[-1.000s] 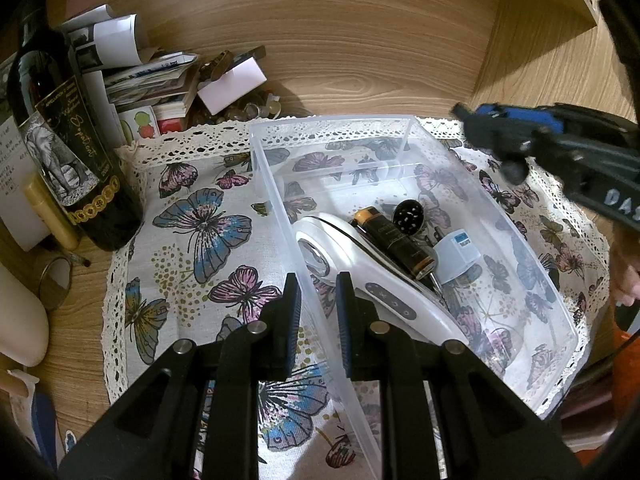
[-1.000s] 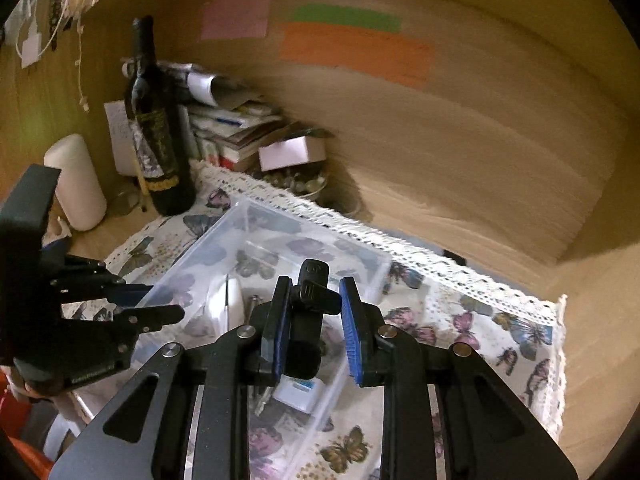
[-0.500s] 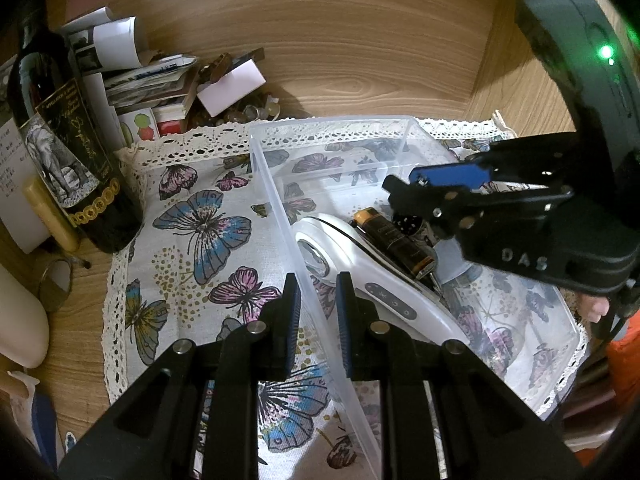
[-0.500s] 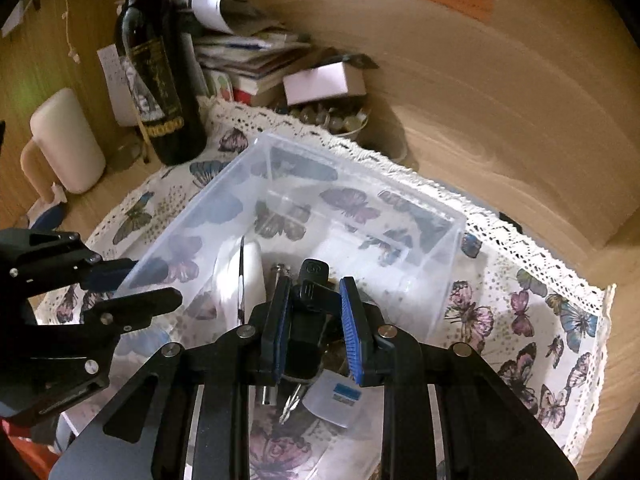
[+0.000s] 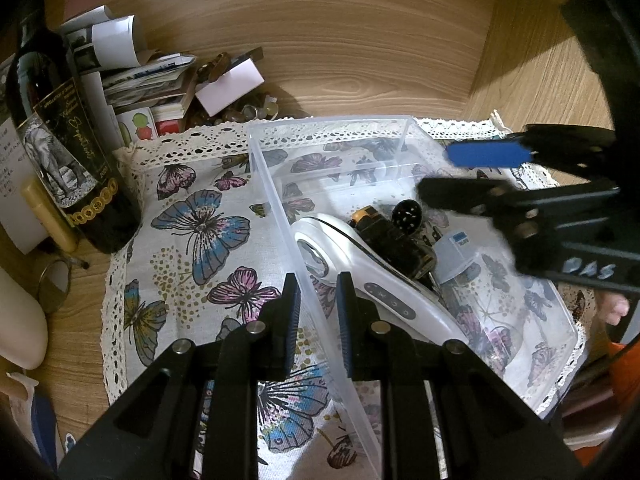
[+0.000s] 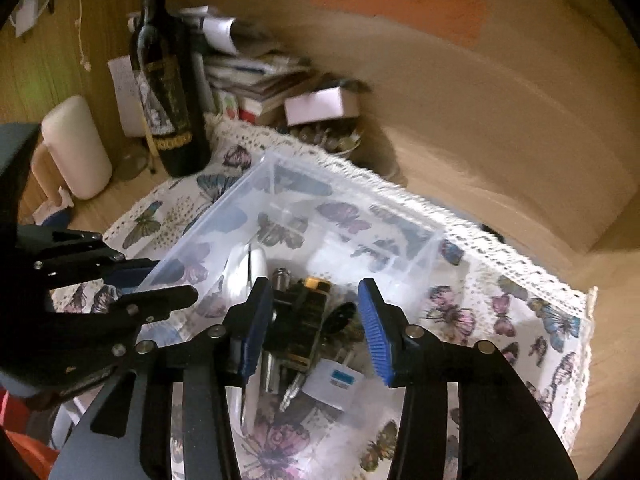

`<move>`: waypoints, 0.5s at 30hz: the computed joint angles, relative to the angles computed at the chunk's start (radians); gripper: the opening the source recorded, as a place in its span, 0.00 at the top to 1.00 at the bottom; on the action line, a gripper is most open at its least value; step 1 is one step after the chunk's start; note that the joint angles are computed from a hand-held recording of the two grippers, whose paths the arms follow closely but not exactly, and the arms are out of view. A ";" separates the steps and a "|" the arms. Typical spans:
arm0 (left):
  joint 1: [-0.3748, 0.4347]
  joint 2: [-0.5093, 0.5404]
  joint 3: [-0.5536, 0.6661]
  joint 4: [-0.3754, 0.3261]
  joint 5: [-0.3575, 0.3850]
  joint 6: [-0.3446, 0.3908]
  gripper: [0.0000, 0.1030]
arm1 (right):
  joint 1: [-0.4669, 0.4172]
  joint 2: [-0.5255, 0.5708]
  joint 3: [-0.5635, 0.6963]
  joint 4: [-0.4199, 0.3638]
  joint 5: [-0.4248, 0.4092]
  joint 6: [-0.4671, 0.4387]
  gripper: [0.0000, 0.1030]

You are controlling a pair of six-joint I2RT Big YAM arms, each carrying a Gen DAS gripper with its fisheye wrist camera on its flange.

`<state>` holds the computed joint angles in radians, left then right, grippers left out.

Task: Organize rigid objects
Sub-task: 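Carry the black plug into the clear box and open the right tool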

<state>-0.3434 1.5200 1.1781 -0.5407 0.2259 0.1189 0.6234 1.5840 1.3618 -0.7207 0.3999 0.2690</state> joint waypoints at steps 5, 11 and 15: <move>0.000 0.000 -0.002 0.002 0.000 -0.001 0.83 | 0.015 -0.087 -0.073 0.033 0.095 0.023 0.48; 0.001 0.001 -0.001 0.001 0.003 -0.003 0.83 | 0.024 -0.207 -0.186 0.057 0.202 0.089 0.45; 0.000 0.000 0.000 0.000 0.001 -0.001 0.83 | 0.019 -0.263 -0.246 0.020 0.245 0.174 0.45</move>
